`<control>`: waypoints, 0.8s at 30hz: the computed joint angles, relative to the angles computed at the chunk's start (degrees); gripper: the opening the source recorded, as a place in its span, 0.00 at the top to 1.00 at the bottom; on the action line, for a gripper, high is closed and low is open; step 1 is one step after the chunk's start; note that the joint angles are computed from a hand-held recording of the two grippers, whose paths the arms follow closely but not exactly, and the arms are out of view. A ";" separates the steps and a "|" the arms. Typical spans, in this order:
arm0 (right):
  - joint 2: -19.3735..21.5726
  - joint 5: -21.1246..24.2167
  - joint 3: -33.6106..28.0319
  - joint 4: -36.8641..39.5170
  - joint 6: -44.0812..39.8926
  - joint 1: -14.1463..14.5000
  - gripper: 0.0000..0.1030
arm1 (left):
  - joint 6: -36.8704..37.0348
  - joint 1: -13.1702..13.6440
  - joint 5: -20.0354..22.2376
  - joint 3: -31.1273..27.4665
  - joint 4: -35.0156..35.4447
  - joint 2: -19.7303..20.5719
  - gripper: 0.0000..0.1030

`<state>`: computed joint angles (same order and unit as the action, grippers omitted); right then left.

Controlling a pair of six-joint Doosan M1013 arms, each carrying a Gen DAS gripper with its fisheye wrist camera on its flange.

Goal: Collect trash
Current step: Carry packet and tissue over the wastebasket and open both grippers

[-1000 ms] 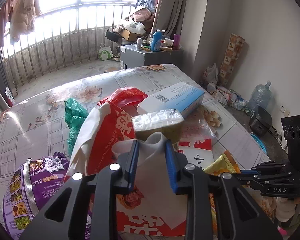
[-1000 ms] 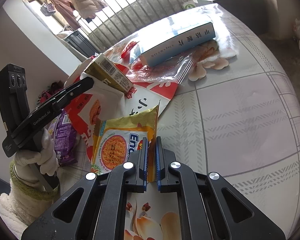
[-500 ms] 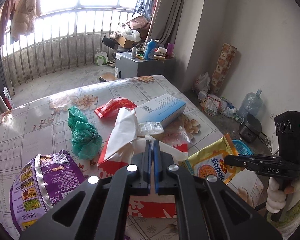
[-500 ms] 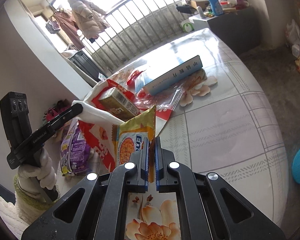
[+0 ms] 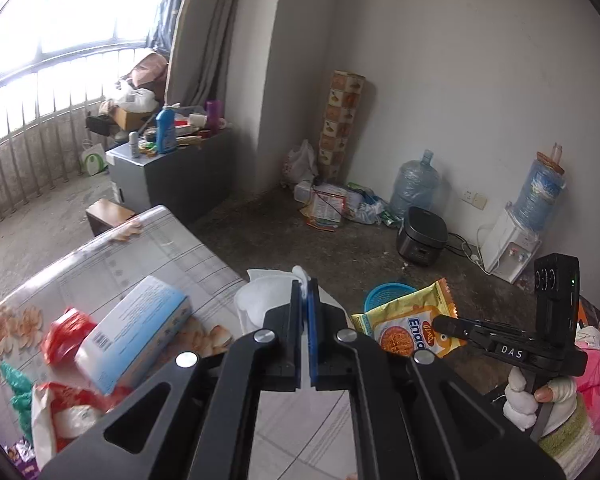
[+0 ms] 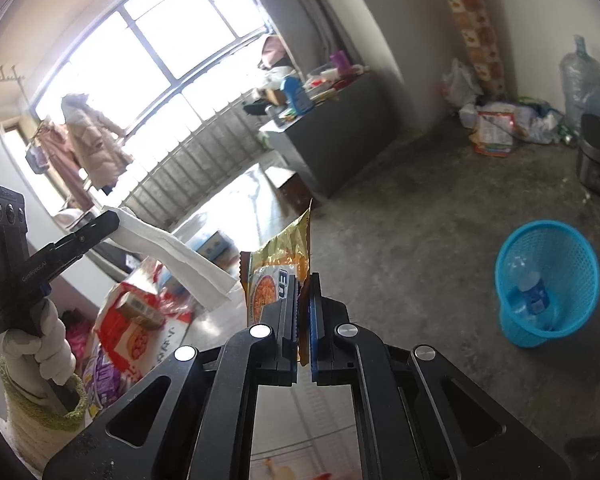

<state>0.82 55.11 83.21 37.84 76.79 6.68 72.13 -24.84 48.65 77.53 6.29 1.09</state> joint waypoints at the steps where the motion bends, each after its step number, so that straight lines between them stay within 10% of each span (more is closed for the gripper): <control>1: -0.14 -1.43 0.23 -2.64 2.15 -0.70 0.97 | 2.50 -0.18 0.98 -2.49 -2.01 2.41 0.98; 7: 1.17 -7.26 1.21 -17.17 15.36 -4.43 0.97 | 12.63 -1.37 10.59 -18.68 -15.34 17.75 0.98; 20: 11.84 -5.13 0.18 -32.93 33.92 -8.89 0.97 | 13.54 -6.66 32.08 -49.86 -17.55 45.90 0.97; 22: 12.91 -3.76 0.32 -34.26 35.46 -9.33 0.93 | 13.15 -6.72 33.76 -51.56 -19.83 47.86 0.89; 24: 13.78 -2.51 0.31 -36.03 37.60 -9.49 0.92 | 12.52 -6.93 32.87 -51.39 -20.66 48.33 0.60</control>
